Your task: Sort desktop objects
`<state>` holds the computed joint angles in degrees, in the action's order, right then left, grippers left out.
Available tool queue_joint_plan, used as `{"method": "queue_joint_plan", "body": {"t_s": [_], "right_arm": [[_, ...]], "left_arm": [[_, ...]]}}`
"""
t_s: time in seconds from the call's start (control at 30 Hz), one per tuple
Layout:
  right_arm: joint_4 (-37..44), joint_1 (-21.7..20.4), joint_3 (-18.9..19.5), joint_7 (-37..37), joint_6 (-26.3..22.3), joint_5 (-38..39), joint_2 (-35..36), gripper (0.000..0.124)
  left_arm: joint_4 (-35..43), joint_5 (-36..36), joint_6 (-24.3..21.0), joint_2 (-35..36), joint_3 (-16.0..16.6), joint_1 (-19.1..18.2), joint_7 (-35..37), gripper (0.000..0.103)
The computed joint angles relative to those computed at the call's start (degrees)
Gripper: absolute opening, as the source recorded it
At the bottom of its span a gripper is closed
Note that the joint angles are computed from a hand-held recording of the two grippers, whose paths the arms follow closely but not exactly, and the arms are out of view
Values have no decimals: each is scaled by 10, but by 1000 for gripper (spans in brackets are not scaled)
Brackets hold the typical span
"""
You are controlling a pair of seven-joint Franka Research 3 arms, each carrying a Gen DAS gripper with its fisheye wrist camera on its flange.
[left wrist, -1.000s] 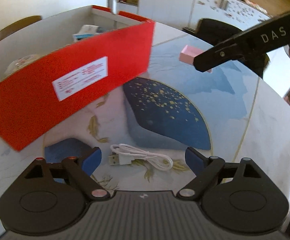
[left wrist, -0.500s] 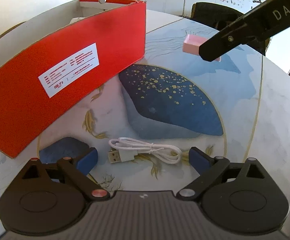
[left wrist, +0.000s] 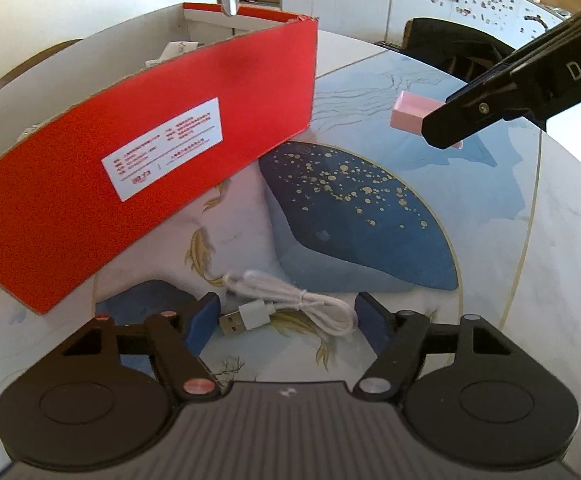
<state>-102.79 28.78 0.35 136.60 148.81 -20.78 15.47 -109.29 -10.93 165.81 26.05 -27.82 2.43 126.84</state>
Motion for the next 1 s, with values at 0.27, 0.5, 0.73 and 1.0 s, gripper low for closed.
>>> {"method": "queue_joint_plan", "body": {"t_s": [0.27, 0.5, 0.73, 1.0], "right_arm": [[5, -1, -1, 1, 4, -2, -2, 43], [16, -3, -1, -4, 12, -4, -6, 43], [46, -7, 0, -31, 9, 6, 3, 43], [100, -8, -5, -68, -1, 15, 25, 43]], "left_arm": [[-5, -44, -4, -20, -20, 22, -9, 65], [8, -154, -47, -51, -32, 42, 10, 65], [44, -198, -91, -74, 30, -3, -43, 65], [106, -163, -93, -73, 75, -37, -92, 65]]}}
